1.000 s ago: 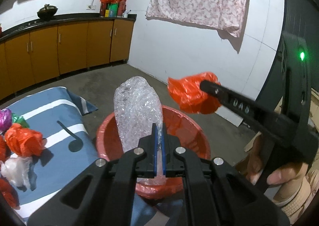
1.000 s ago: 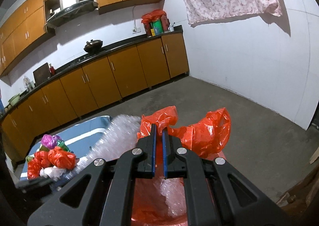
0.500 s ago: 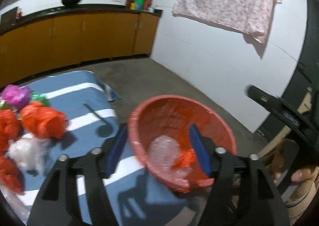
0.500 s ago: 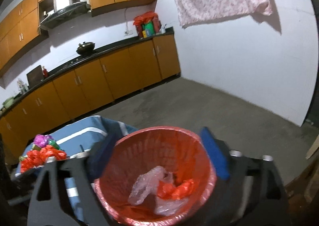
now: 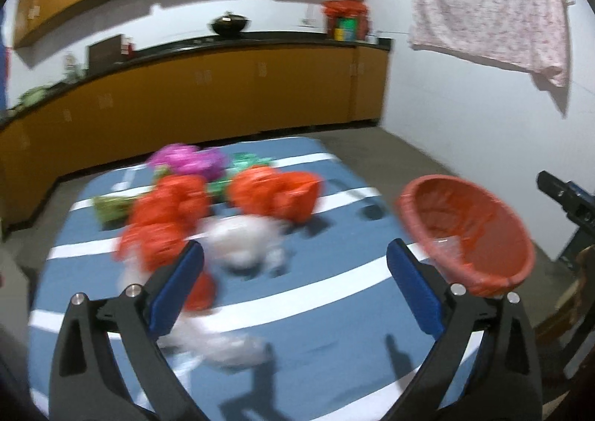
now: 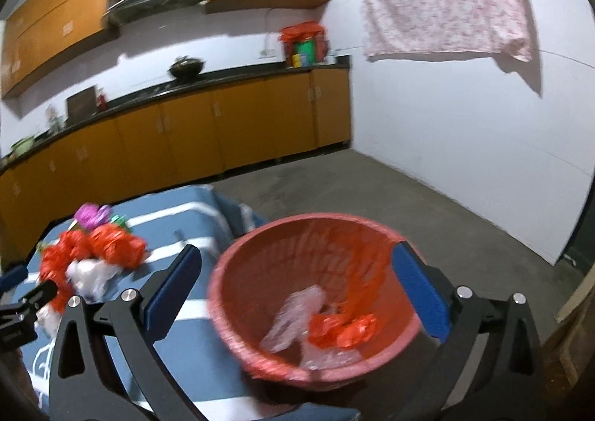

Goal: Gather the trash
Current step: 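Return to the pile and close the right tool on a white plastic bag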

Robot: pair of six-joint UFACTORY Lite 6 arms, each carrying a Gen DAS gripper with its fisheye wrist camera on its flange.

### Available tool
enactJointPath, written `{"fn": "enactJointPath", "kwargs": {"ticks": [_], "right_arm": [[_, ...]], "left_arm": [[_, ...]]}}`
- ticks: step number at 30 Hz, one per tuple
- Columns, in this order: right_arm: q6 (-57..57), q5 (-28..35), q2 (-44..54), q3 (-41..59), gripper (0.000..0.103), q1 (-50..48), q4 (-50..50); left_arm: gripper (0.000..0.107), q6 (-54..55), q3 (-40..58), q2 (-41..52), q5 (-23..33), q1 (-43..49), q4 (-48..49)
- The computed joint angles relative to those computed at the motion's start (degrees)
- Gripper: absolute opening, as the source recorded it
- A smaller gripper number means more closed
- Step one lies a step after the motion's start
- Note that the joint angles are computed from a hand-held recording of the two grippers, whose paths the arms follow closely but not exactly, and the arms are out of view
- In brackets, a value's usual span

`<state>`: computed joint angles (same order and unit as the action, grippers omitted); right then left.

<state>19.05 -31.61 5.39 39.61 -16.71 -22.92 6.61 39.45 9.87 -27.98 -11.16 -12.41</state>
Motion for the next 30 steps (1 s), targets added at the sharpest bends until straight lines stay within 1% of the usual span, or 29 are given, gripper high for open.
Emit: {"fn": "enactJointPath", "kwargs": {"ticks": [4,6,9,11,12,13,15,16,19,21,22,24,25,27,30], "right_arm": [[0.74,1.0,-1.6,-1.75,0.101,7.22,-0.67],[0.35,1.19,-2.17,-2.83,0.101,11.41,-0.18],[-1.53,1.83,-1.36,-3.05,0.101,20.27,2.56],[-0.82,2.09,0.64,-1.99,0.101,25.62,3.18],[-0.13,2.5,2.23,-0.82,0.101,28.55,3.23],[0.15,3.04,4.14,0.67,0.101,31.44,3.51],[-1.27,3.99,7.29,2.96,0.101,36.36,5.77],[-2.01,5.04,10.06,5.48,0.101,39.11,6.65],[-3.7,8.23,16.75,11.95,0.095,44.23,8.34],[-4.02,10.03,19.93,14.99,0.086,46.36,8.52],[-3.88,11.81,22.42,17.94,0.084,47.46,8.42],[-1.26,13.77,25.24,21.21,0.076,48.6,6.18],[1.84,15.04,26.73,23.17,0.075,49.17,3.45],[2.81,15.74,28.07,24.86,0.074,50.01,2.84],[-3.55,16.78,29.71,27.13,0.074,52.06,9.12]], "left_arm": [[0.098,3.4,-7.75,-5.22,-3.07,8.49,-0.57],[0.098,2.58,-10.12,-6.42,-3.79,13.51,1.18],[0.098,-2.58,-13.06,-7.31,-4.76,23.17,7.48],[0.098,-7.85,-14.5,-7.81,-5.0,30.94,13.81],[0.098,-9.2,-14.75,-7.83,-5.12,33.13,15.65],[0.098,-12.2,-15.13,-7.98,-5.34,37.15,19.84],[0.098,-15.51,-15.89,-8.14,-6.69,42.86,25.17],[0.098,-15.97,-16.37,-8.43,-7.16,44.48,26.28],[0.099,-18.07,-16.4,-8.2,-7.81,51.15,31.76],[0.099,-19.72,-15.99,-7.44,-8.05,54.74,35.49],[0.099,-20.18,-15.71,-6.95,-8.19,56.05,36.73],[0.099,-21.38,-15.4,-6.21,-8.57,58.82,39.62],[0.099,-22.16,-14.88,-5.33,-8.89,60.32,41.25],[0.099,-23.35,-14.18,-4.19,-9.15,61.89,43.1],[0.099,-25.18,-13.42,-3.11,-9.5,63.71,45.8]]}}
